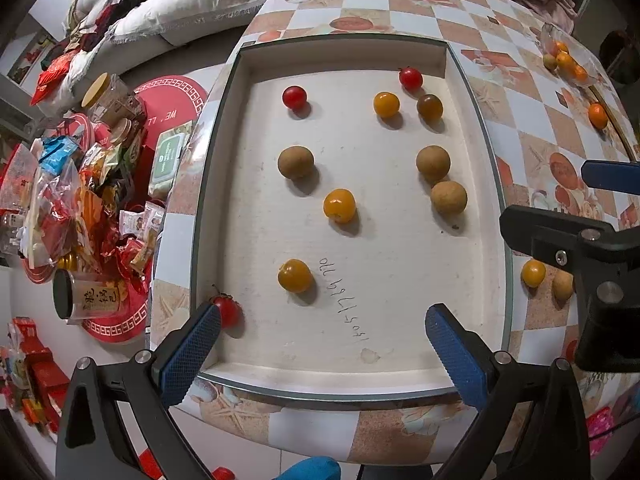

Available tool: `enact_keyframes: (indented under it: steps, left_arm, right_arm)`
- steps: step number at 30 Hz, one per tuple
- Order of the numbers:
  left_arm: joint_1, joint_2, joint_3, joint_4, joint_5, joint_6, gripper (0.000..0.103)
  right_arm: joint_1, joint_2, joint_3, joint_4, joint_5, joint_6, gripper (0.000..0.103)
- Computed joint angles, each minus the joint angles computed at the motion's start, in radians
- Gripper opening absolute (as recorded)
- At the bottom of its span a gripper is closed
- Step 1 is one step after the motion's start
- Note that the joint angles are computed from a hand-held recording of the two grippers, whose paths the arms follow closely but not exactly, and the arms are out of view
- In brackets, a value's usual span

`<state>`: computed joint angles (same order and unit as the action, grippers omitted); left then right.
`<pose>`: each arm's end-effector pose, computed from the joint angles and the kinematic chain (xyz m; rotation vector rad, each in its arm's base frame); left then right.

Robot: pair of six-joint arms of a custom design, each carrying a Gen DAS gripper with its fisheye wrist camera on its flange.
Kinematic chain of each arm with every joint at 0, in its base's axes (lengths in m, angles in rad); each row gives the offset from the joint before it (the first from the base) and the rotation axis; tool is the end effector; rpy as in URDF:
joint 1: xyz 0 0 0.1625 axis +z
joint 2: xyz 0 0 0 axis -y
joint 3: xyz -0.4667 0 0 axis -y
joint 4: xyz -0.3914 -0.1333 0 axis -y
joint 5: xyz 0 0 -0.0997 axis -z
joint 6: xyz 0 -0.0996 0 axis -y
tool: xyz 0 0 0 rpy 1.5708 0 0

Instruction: Organize fruits

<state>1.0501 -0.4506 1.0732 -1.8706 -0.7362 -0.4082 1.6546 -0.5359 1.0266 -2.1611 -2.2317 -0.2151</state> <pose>-0.2240 -0.8069 0.0425 0.2897 2.2453 -0.1197 0.1434 -0.8445 0.1480 0.3267 -2.4539 0.0674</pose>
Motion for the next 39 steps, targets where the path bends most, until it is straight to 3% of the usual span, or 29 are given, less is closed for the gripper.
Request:
enact_keyframes:
  steps: [39]
  left_arm:
    - [0.007,0.011,-0.018,0.005,-0.009,0.006,0.103]
  right_arm:
    - [0.009,0.018,-0.009,0.005,-0.011,-0.008,0.103]
